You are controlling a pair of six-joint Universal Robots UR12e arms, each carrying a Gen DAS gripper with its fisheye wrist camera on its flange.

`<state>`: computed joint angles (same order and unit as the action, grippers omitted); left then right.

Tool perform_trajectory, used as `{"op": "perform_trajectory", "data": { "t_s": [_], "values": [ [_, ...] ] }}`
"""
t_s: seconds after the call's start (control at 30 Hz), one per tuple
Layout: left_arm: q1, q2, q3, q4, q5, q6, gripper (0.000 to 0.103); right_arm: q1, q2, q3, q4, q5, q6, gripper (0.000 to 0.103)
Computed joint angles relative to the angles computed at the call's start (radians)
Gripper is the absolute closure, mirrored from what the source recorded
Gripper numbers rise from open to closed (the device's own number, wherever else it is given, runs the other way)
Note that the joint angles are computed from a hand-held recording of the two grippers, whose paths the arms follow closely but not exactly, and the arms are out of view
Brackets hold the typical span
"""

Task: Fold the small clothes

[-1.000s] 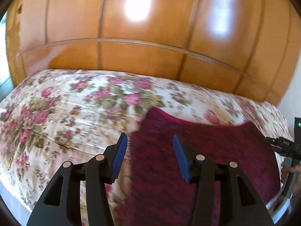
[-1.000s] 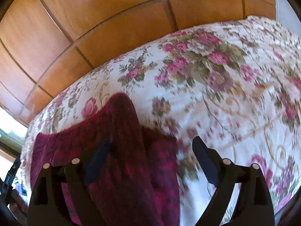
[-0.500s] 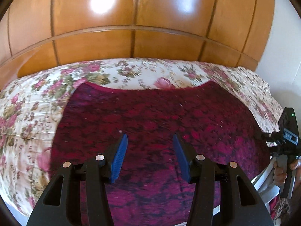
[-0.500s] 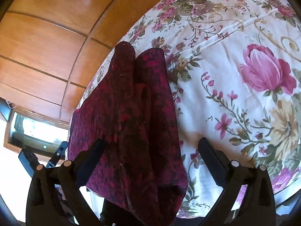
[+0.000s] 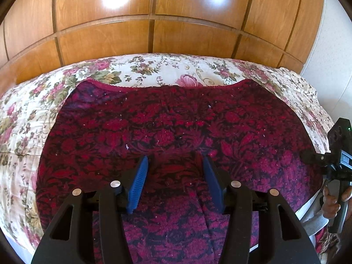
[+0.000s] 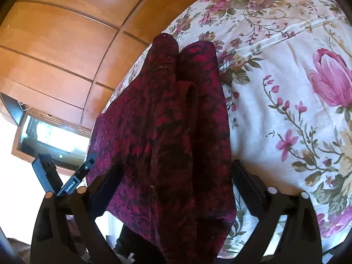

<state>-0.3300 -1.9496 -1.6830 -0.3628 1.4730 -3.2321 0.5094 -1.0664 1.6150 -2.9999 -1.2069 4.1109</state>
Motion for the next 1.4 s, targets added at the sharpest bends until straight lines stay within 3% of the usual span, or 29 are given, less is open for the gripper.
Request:
{"op": "perform_trajectory", "data": {
  "t_s": [0.3,0.47,0.63,0.67,0.87,1.07,1.13,1.27,1.4],
  "values": [
    [0.008,-0.002,-0.011,0.023,-0.026,-0.01,0.052,0.005,-0.001,-0.012,0.026,-0.001,-0.002,0.039],
    [0.036,0.001,-0.018,0.024,-0.111,-0.054,0.052,0.014,-0.01,-0.032,0.052,-0.03,-0.014,0.052],
    [0.062,0.003,-0.026,0.034,-0.201,-0.077,0.052,0.025,-0.016,-0.071,0.054,-0.039,-0.046,0.058],
    [0.067,0.003,-0.028,0.037,-0.214,-0.073,0.057,0.029,-0.015,-0.084,0.054,-0.041,-0.054,0.059],
    [0.107,-0.004,-0.036,0.048,-0.347,-0.115,0.066,0.056,0.014,-0.194,0.054,-0.024,-0.143,0.062],
    [0.138,-0.009,-0.047,0.085,-0.444,-0.163,0.069,0.104,0.115,-0.407,0.174,0.017,-0.27,0.066],
    [0.158,-0.006,-0.061,0.119,-0.497,-0.199,0.069,0.119,0.15,-0.475,0.233,0.01,-0.319,0.067],
    [0.223,0.012,-0.116,0.257,-0.611,-0.348,0.068,0.15,0.206,-0.589,0.363,-0.042,-0.42,0.067],
    [0.302,0.016,-0.169,0.445,-0.756,-0.511,0.043,0.184,0.233,-0.648,0.453,-0.114,-0.544,0.067]
  ]
}}
